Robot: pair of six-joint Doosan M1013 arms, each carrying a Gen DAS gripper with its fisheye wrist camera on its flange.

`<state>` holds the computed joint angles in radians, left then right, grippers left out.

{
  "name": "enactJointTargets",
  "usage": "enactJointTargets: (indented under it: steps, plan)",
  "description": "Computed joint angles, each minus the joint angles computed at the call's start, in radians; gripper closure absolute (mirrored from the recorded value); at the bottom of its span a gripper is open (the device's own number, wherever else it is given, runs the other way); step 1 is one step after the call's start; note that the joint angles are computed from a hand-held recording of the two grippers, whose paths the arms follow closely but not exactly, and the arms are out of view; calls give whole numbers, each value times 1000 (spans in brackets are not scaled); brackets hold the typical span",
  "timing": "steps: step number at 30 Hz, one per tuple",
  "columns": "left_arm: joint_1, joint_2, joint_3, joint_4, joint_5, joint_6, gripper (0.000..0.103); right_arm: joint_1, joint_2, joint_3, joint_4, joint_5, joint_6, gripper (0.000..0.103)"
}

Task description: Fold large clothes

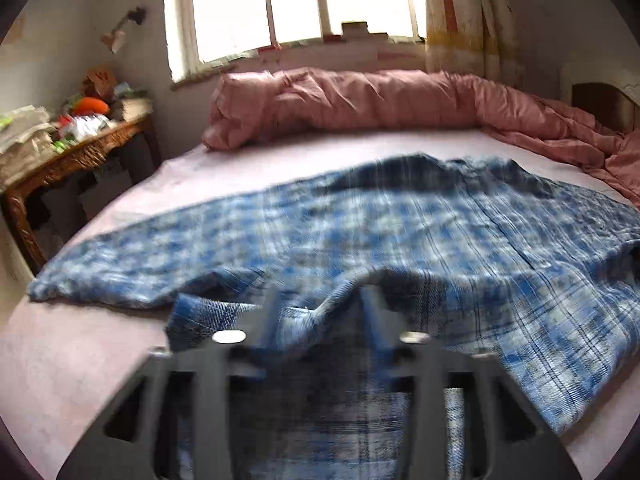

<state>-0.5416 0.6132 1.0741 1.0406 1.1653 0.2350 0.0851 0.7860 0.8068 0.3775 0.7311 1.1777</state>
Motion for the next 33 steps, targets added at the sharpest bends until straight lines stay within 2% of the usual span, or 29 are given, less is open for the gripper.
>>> enactJointTargets:
  steps: [1, 2, 3, 4, 7, 11, 12, 15, 17, 18, 19, 20, 21, 22, 24, 26, 28, 31, 33]
  plan:
    - [-2, -1, -1, 2, 7, -10, 38, -3, -2, 4, 15, -3, -13, 70]
    - [1, -7, 7, -11, -10, -24, 38, -2, -8, 14, 4, -21, -5, 62]
    - [4, -15, 18, -17, -28, -39, 38, -1, -11, 18, -13, -32, 8, 44]
    - [6, -19, 24, -18, -36, -48, 38, -1, -16, 25, -21, -46, 12, 34]
    - [3, -30, 39, 5, -48, -81, 37, -8, -40, 55, 36, -97, -52, 33]
    - [-2, -73, 107, 98, -137, -210, 21, -27, -79, 110, 202, -172, -169, 19]
    - [-2, -83, 122, 120, -156, -245, 21, -33, -81, 106, 246, -151, -199, 19]
    - [0, -101, 146, 145, -176, -307, 21, -56, -64, 51, 371, 25, -314, 25]
    - [3, -108, 153, 142, -184, -318, 21, -65, -57, 32, 435, 117, -391, 50]
    - [3, -109, 153, 139, -182, -317, 21, -68, -48, 15, 455, 174, -413, 54]
    - [3, -109, 154, 137, -183, -316, 21, -71, -28, -23, 464, 265, -427, 60]
    - [4, -110, 155, 136, -185, -315, 21, -69, -2, -70, 438, 358, -415, 60]
    - [4, -109, 156, 132, -188, -313, 21, -62, 19, -104, 395, 405, -390, 61]
    - [5, -108, 155, 123, -198, -305, 21, -50, 25, -111, 334, 401, -362, 61]
    - [7, -103, 150, 104, -215, -271, 21, -24, 17, -83, 185, 302, -293, 61]
    - [5, -90, 131, 82, -215, -209, 21, -6, 24, -79, 54, 245, -209, 61]
    - [9, -88, 137, 78, -266, -192, 21, 1, 32, -79, -36, 202, -104, 61]
    - [18, -94, 147, 48, -337, -179, 21, -10, 34, -76, -51, 164, -48, 61]
    - [15, -96, 148, 60, -346, -170, 21, -13, 20, -50, -75, 89, -2, 61]
